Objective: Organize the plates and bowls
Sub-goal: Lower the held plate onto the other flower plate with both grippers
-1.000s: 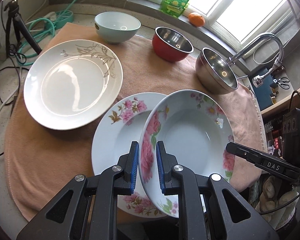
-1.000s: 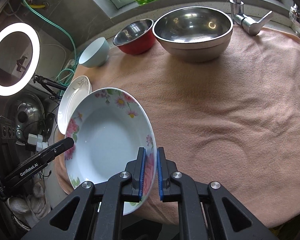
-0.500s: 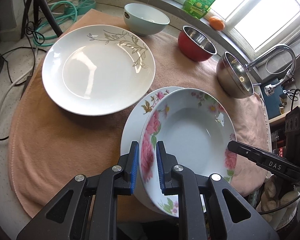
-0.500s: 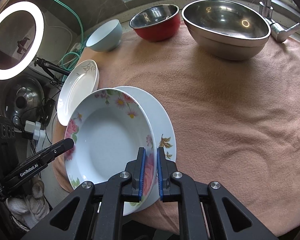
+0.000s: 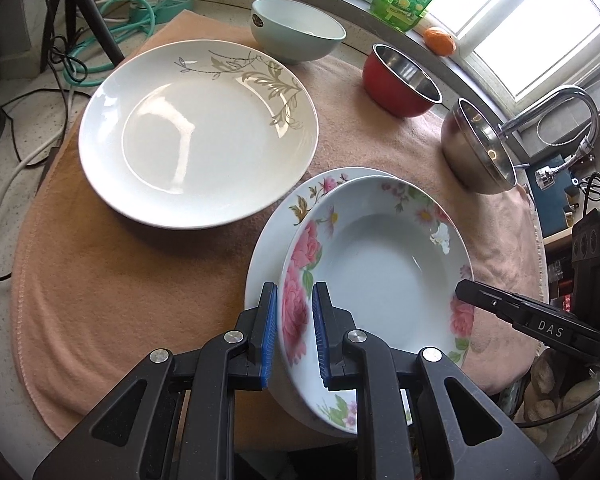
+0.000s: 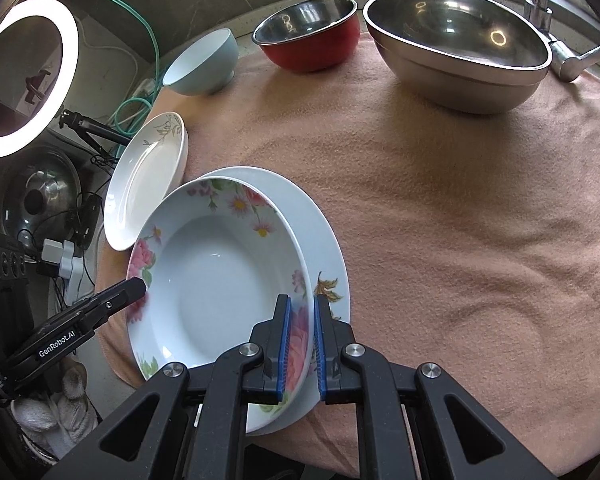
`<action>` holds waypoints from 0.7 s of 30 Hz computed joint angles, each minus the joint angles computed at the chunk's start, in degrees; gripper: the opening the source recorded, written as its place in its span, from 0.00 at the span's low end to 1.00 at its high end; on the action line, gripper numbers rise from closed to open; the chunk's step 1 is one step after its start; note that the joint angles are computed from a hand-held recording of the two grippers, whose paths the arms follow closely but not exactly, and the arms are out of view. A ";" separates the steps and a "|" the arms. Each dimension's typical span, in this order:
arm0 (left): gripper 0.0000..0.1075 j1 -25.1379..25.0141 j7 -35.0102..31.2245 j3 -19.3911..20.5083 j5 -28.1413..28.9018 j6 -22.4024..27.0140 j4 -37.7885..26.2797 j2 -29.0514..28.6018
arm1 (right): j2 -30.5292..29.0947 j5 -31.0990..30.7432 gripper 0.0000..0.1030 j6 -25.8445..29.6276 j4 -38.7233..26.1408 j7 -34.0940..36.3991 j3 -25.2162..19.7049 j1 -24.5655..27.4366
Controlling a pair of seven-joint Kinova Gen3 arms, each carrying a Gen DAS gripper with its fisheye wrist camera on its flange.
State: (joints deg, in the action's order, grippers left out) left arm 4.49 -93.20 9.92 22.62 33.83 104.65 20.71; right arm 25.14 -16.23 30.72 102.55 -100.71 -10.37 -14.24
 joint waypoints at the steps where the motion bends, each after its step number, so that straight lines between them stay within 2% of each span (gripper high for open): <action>1: 0.14 0.17 0.16 -0.13 -0.19 -0.07 0.01 0.03 | 0.09 -0.02 0.10 -0.02 -0.02 -0.01 0.02 -0.02; 21: 0.14 1.21 1.85 -0.22 -2.26 -1.72 0.26 -0.05 | 0.06 1.57 0.13 -0.81 0.16 -1.52 0.61 -1.08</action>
